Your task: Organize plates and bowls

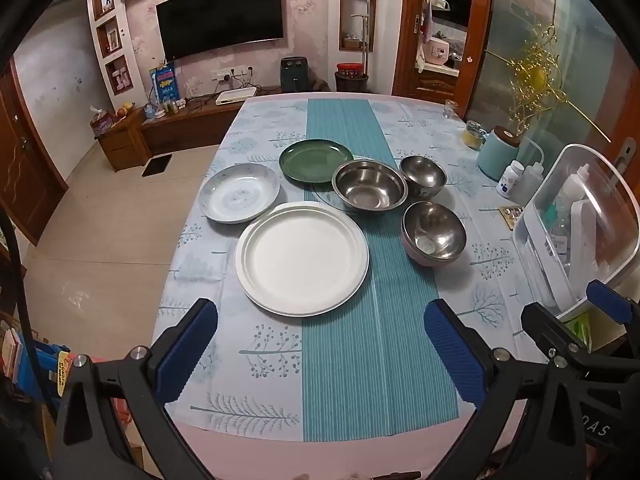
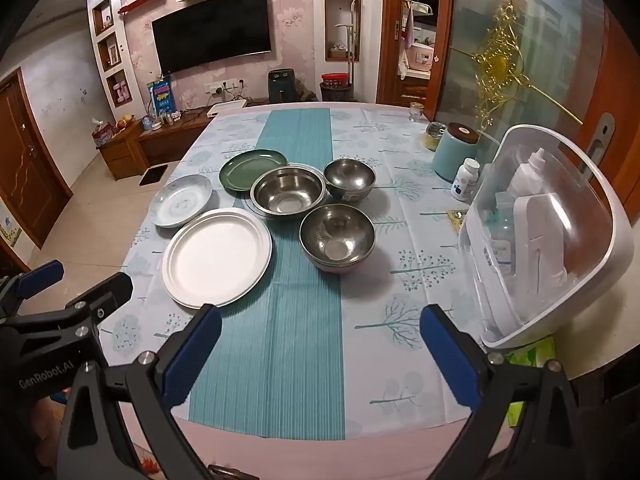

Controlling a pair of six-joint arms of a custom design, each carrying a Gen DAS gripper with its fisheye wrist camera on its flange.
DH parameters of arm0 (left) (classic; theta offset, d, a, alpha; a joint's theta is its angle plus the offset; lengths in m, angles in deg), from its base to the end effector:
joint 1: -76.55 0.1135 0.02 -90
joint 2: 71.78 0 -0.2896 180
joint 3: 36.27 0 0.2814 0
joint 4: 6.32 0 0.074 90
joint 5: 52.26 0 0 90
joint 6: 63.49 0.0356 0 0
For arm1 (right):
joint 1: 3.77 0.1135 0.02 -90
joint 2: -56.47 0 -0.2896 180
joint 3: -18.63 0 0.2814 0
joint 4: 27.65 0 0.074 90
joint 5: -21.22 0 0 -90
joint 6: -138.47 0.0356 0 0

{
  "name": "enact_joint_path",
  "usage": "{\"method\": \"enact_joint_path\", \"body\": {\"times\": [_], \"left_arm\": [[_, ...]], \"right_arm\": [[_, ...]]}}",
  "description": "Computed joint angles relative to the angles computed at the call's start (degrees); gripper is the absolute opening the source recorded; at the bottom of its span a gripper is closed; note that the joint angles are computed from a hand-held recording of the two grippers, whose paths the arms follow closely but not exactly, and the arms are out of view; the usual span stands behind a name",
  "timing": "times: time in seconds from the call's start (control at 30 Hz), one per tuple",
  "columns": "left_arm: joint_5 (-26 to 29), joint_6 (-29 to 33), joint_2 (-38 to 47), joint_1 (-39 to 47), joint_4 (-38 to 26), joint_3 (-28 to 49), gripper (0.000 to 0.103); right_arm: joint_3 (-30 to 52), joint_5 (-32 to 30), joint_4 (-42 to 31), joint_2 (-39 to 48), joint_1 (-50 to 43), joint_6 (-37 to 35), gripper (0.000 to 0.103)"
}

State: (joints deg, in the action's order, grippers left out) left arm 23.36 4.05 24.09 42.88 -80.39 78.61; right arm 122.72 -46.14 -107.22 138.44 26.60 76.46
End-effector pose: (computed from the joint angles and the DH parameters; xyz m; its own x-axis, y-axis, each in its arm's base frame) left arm 0.3193 -0.2021 0.4043 -0.7904 0.0819 -0.6071 0.1263 0.9915 -0.0307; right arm 0.2638 0.1387 0.4161 -0.7773 0.0465 -0.6274 0.0871 0.9956 -0.0340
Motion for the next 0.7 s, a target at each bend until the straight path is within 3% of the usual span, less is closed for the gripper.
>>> {"method": "enact_joint_path", "body": {"times": [0.47, 0.7], "left_arm": [[2.7, 1.3, -1.3, 2.3, -0.4, -0.7, 0.102], [0.4, 0.0, -1.5, 0.0, 0.4, -2.0, 0.102]], "right_arm": [[-0.6, -0.2, 0.1, -0.7, -0.1, 0.1, 0.1], [-0.2, 1.5, 0.3, -0.3, 2.1, 1.6, 0.099]]}}
